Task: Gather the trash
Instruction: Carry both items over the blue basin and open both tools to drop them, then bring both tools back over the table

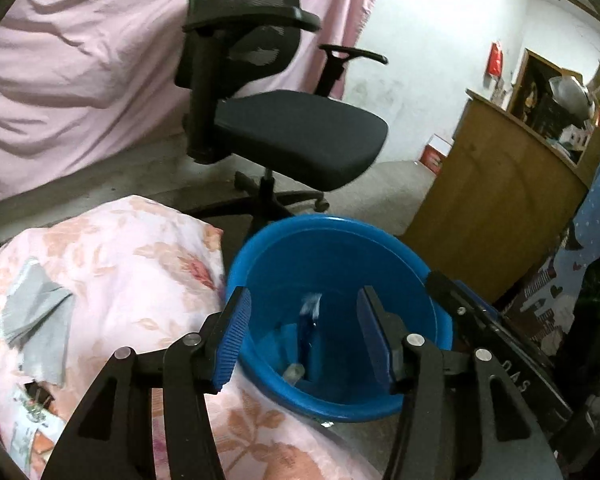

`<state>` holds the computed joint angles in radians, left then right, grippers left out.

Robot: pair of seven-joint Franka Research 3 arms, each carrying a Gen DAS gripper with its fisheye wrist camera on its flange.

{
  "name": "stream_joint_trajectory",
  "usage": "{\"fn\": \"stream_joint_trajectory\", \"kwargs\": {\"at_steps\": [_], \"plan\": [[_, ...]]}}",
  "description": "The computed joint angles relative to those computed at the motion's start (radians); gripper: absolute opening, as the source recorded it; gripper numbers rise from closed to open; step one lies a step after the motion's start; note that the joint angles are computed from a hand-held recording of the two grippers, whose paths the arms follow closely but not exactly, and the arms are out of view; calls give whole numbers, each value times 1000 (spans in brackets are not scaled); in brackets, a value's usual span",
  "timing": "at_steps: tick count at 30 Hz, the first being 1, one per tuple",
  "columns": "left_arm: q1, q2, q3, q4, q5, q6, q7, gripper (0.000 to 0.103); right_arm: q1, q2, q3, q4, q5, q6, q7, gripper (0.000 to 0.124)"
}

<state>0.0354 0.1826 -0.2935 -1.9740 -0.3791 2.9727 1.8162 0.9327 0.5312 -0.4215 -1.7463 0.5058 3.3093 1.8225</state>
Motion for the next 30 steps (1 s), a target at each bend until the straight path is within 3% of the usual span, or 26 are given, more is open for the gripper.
{"fn": "stream_joint_trajectory", "kwargs": {"at_steps": [6,9,10,12,14,16,18,22,30], "plan": [[-15,-81,43,-96,44,116,-81,60,87,2,-71,-4,35,57,-54,50],[0,-140,60,-174,136,200,-181,67,95,-10,-53,-11,52,118,-106,55],[58,-162,28,-208,249,234,-290,72,104,-13,-51,-14,59,142,-125,56],[232,-204,-68,-257,599,288,-627,76,115,-14,-43,-10,71,187,-162,61],[407,-259,-180,-303,757,333,-795,83,120,-8,-29,7,84,223,-194,77],[570,-318,-318,-357,690,379,-774,95,105,-11,11,15,67,268,-219,80],[654,-386,-373,-427,608,453,-748,99,97,-8,42,29,58,299,-249,83],[681,-474,-360,-522,506,536,-709,101,88,11,95,66,52,365,-312,103],[684,-629,-304,-701,346,640,-607,101,55,34,213,133,-1,414,-418,103]]}}
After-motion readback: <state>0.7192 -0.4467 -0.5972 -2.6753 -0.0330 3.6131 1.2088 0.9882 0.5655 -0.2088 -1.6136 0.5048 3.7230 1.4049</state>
